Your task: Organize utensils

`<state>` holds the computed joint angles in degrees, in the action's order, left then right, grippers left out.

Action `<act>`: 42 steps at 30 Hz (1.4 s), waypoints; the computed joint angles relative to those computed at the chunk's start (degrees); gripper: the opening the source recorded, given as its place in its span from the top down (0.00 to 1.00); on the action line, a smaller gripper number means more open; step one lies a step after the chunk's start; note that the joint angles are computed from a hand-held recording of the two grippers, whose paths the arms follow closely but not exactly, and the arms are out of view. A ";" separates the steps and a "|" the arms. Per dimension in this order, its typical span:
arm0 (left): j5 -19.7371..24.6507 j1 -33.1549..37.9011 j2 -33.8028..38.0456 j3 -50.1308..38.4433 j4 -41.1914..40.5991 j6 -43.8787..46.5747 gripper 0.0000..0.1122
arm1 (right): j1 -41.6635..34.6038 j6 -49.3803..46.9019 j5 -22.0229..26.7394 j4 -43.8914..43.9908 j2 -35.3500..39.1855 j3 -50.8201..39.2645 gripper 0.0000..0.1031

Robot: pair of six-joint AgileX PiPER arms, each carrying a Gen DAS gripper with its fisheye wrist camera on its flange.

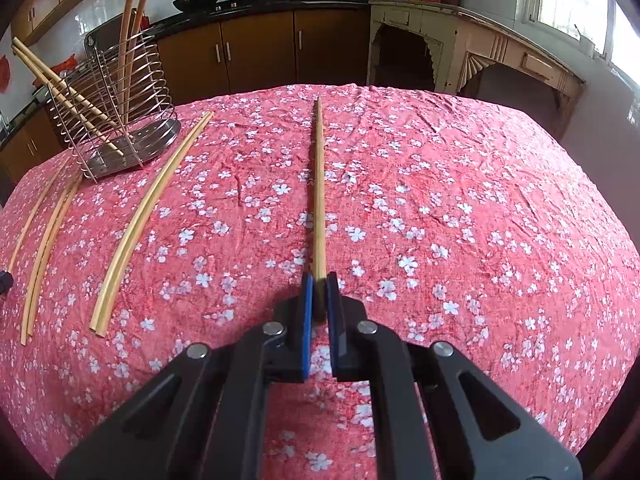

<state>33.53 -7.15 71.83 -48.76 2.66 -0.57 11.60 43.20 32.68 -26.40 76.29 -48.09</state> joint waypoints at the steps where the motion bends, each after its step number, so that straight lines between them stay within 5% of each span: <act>1: 0.12 0.50 -0.37 0.20 -1.11 1.08 0.89 | -0.55 -1.29 -0.47 1.99 -0.86 0.65 0.92; 21: 9.02 14.35 -10.92 -2.07 -25.58 25.02 0.94 | 1.96 -0.25 4.89 -3.28 -13.74 -1.50 0.93; 33: 8.20 15.81 -13.59 -9.61 -31.68 26.74 0.94 | 3.76 3.44 4.96 -7.58 -17.06 -4.67 0.93; 42: 4.42 11.83 -11.85 -14.56 -26.38 18.74 0.94 | 4.97 5.03 4.87 -10.36 -16.06 -8.77 0.93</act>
<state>37.95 4.68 59.98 -63.32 -23.72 18.18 16.57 48.24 37.55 -36.77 60.22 -56.86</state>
